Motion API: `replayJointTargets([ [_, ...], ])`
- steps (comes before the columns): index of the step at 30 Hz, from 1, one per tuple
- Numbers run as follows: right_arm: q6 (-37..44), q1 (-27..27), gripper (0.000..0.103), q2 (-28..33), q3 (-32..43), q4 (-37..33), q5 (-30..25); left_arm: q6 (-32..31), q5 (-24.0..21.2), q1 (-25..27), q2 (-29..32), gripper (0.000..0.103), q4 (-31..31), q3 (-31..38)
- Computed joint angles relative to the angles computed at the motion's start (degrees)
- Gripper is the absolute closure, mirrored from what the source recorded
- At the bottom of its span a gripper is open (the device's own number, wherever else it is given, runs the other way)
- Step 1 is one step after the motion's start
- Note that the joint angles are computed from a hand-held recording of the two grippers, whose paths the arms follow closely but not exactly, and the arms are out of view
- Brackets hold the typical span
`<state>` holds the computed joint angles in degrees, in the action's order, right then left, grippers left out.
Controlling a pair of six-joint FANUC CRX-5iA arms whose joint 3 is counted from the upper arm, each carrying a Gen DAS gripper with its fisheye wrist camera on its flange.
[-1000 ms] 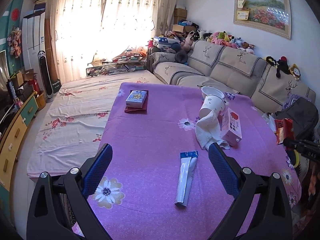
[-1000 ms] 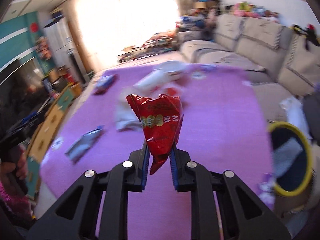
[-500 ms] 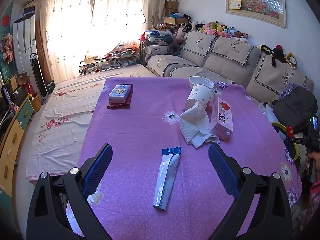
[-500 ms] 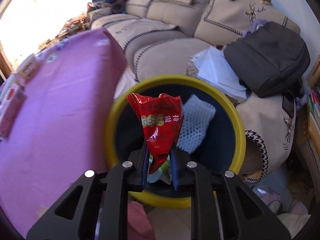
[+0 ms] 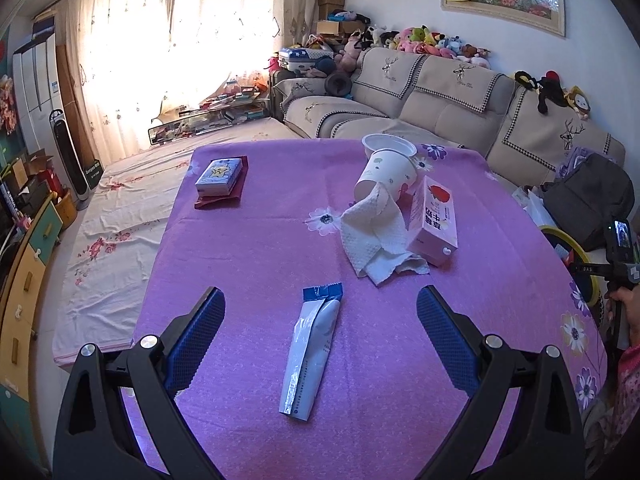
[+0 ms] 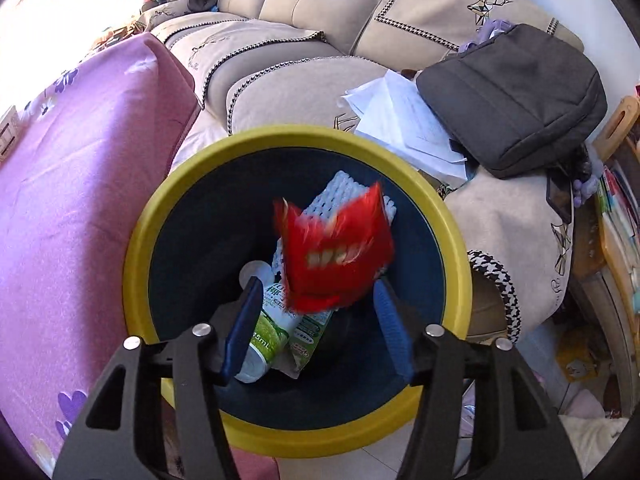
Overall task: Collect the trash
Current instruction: 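Carry the red snack bag over the bin and open the right gripper, then grasp the white tube with blue cap with the left gripper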
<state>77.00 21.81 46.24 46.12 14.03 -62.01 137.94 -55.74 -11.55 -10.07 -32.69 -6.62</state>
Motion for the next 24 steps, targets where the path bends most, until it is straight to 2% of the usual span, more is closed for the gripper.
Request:
replayJointTargets([
  [4,0.27,-0.29,0.045,-0.03,1.44,-1.91,-0.43,-0.13,-0.14,-0.29,0.01,0.008,-0.06,-0.04],
  [8,0.61,0.09,0.045,-2.99,-2.14,-2.89,2.11,-1.29,0.19,0.23,0.12,0.008,0.88,-0.19],
  [17,3.11,2.34,0.043,-10.96,-11.81,-5.25,8.51,-13.52,5.42,9.94,2.54,0.008,14.68,-5.05],
  [24,5.24,4.45,0.039,-14.31,-14.89,-6.42,10.48,-17.78,6.24,12.28,5.53,0.022,18.47,-5.38],
])
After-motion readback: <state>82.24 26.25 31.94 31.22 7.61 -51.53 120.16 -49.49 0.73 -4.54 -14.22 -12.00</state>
